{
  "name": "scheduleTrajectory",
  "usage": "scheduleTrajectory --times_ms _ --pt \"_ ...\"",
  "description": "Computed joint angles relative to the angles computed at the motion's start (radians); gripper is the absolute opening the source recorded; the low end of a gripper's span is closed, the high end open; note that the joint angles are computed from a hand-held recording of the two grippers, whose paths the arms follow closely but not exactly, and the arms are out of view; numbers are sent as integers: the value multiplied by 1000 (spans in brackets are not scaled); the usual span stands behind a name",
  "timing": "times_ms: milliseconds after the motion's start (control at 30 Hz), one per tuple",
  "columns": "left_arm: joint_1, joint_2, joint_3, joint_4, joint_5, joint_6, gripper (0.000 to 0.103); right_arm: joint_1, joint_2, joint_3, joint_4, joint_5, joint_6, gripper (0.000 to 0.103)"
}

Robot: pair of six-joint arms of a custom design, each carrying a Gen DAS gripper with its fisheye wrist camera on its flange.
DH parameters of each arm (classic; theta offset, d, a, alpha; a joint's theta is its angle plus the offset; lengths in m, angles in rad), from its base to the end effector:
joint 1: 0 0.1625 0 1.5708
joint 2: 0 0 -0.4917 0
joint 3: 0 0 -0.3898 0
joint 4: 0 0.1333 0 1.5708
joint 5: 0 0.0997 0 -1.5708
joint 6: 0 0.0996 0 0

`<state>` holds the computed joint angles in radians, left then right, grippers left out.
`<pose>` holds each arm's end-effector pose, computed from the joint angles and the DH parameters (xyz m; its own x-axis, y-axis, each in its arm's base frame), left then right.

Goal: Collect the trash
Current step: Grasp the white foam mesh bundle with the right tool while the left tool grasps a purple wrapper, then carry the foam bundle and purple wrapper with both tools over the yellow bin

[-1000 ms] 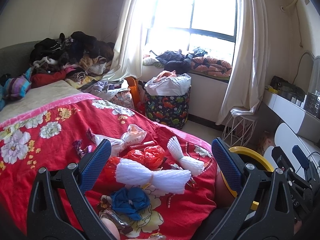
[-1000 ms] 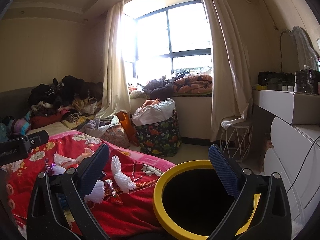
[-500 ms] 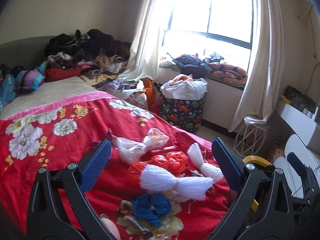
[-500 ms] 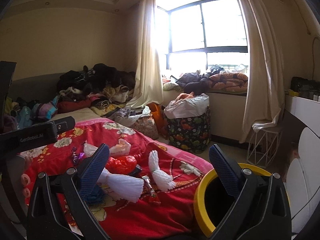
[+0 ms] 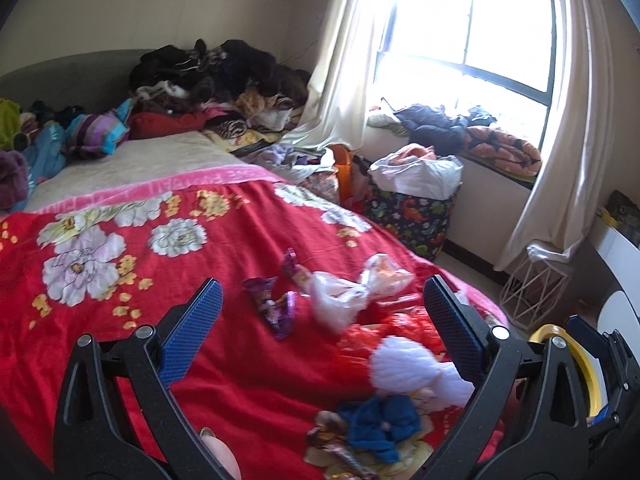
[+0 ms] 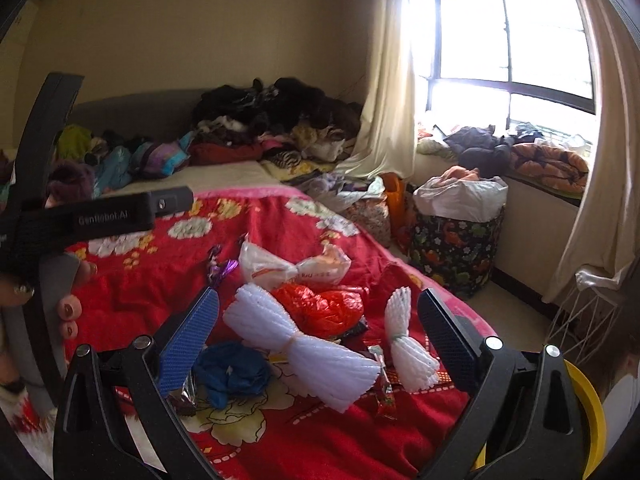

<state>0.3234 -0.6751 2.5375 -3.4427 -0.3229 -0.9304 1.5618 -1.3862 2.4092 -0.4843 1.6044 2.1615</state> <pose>-0.2801 -0.3341 0.0658 -0.8256 -0.0767 -0.5590 0.4788 0.4288 -0.7661 0.1270 -0.3287 0.1764 -0.5603 -0.4050 0.7225 -0.8273 0.3171 -0.4637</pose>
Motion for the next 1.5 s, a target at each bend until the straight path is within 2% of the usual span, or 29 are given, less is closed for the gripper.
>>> scheduleTrajectory --times_ms 133,267,500,633,700,767,833,900,1033,1067,1133,1267,1333,1500 --pt "48 -19 4 18 -22 20 92 10 59 -58 69 52 -50 94" --pt "107 7 3 -103 -63 120 92 29 113 -101 94 130 -94 85" --pt "242 7 -70 -47 -145 175 92 16 178 -162 151 206 -104 80" --pt "322 8 -107 -94 -207 221 90 23 210 -175 138 244 -130 79" --pt "351 9 -128 -84 -221 224 83 29 225 -175 121 262 -158 78" --pt "388 3 -146 -67 -254 202 73 31 243 -190 138 283 -154 68" --pt "413 -3 -156 -60 -281 180 69 34 263 -215 175 311 -131 54" --pt "431 -4 -162 -69 -303 163 64 33 269 -224 195 316 -115 49" --pt "450 2 -169 -100 -331 155 40 27 264 -219 208 303 -110 33" --pt "451 3 -171 -100 -337 154 32 26 262 -217 211 300 -105 32" --pt "447 6 -171 -107 -342 163 23 26 255 -209 211 298 -91 29" --pt "433 4 -163 -122 -343 168 13 24 228 -187 219 260 -61 26" --pt "415 -2 -150 -135 -336 166 3 23 209 -171 218 232 -57 25" --pt "352 -16 -122 -153 -305 179 3 2 157 -155 260 151 -2 24"
